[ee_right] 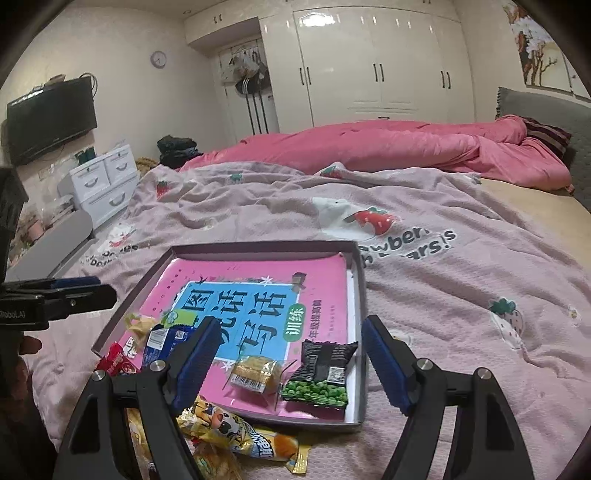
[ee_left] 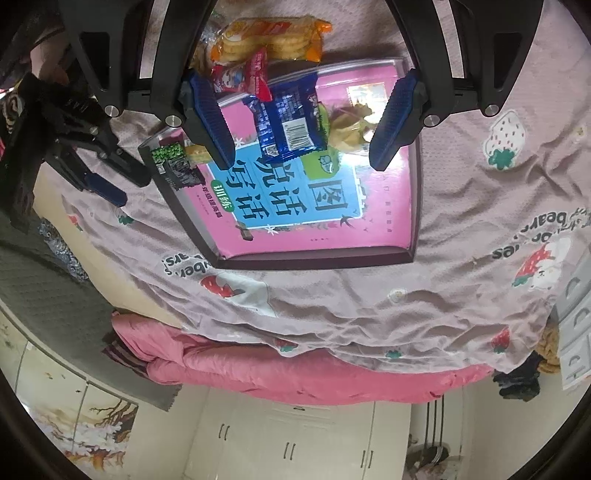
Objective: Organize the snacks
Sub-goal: 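Withdraw both open tools from the tray back toward the snack pile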
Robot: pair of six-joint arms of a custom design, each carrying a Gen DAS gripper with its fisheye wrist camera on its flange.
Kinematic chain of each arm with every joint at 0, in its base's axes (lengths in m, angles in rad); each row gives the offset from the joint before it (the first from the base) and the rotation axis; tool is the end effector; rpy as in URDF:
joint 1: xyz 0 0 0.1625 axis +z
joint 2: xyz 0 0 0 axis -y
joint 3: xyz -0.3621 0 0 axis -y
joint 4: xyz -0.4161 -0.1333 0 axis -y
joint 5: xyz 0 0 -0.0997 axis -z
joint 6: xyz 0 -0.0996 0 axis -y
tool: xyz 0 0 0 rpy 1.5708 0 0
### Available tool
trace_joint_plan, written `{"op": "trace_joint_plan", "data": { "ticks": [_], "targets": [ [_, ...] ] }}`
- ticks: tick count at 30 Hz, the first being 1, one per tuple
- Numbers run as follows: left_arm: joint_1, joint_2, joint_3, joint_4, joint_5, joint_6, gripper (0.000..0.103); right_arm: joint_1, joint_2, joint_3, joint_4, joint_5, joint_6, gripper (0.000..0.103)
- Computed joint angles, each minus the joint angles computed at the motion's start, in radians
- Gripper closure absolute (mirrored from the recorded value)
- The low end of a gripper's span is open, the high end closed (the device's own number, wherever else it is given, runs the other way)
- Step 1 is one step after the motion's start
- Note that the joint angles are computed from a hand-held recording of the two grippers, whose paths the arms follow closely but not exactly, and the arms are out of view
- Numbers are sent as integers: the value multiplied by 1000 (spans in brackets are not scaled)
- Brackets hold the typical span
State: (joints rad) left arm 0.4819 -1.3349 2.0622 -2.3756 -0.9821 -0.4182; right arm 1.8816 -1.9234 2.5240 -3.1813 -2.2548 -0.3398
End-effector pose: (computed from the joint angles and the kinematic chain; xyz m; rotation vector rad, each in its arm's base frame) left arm -0.3568 -0.3994 0.1631 0.8565 2.5537 -0.6348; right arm 0.1699 -0.2990 0.3105 0.2914 -2.2114 1.1983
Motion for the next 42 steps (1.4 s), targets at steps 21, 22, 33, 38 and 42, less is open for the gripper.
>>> {"op": "trace_joint_plan", "data": {
  "ticks": [21, 22, 33, 38, 42],
  "targets": [
    [-34, -79, 21, 42, 0, -34, 26, 88, -54, 23, 16, -32, 7, 20],
    [-36, -82, 22, 44, -2, -36, 26, 91, -54, 24, 16, -37, 10, 20],
    [-69, -113, 33, 75, -3, -29, 26, 154, -46, 34, 46, -88, 54, 20],
    [-81, -128, 37, 96, -20, -26, 26, 181, -33, 35, 64, -122, 83, 20],
    [-91, -147, 47, 120, -31, -33, 26, 192, -62, 44, 112, -129, 140, 20]
  ]
}}
